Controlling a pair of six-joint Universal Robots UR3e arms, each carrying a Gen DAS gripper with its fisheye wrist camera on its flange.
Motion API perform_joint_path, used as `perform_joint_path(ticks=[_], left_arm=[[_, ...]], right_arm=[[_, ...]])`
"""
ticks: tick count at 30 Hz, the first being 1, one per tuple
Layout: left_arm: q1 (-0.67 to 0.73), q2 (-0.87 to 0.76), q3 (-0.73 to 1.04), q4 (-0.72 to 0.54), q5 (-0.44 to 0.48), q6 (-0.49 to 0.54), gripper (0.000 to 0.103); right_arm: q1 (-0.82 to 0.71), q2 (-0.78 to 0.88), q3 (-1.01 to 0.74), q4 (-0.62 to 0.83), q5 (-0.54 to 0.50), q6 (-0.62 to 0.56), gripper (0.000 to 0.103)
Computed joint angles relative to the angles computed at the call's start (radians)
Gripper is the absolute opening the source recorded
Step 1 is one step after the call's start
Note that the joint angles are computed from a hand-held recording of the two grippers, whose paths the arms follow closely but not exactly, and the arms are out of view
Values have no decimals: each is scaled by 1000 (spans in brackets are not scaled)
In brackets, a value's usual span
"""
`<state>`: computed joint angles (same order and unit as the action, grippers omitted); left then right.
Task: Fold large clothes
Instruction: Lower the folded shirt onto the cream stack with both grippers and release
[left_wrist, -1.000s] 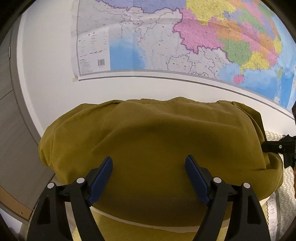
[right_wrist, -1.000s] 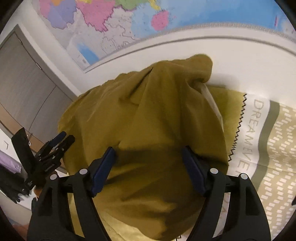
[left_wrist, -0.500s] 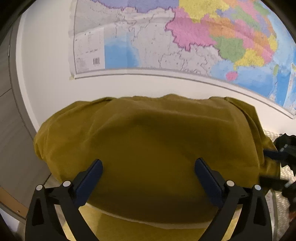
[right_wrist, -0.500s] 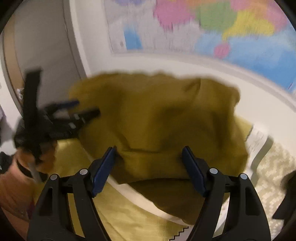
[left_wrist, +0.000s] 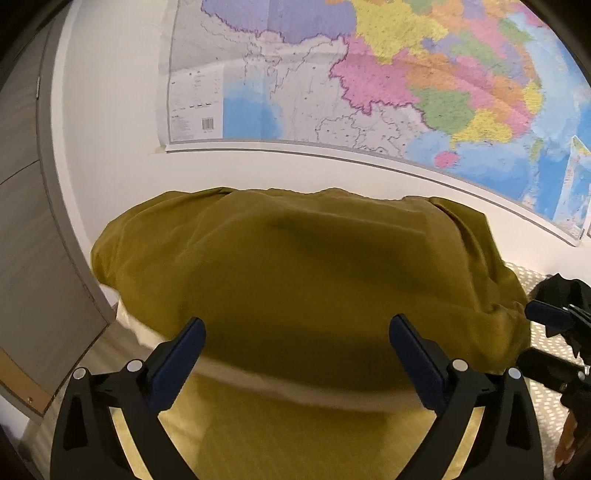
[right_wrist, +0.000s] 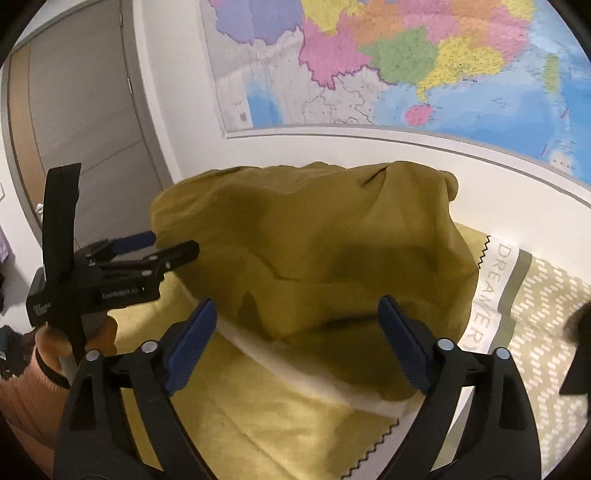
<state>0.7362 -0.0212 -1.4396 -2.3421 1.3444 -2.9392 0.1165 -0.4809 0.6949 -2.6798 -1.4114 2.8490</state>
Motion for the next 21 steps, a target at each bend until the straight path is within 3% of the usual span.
perform_joint_path(ticks=[8,21], left_arm=[[20,-25,238,-232,-21,-1,96],[62,-130,644,-522,-10,27,96]], right_arm=[[24,-138,362,-262,-57,-5,97],[15,-288,690,-457,-58,-13,97]])
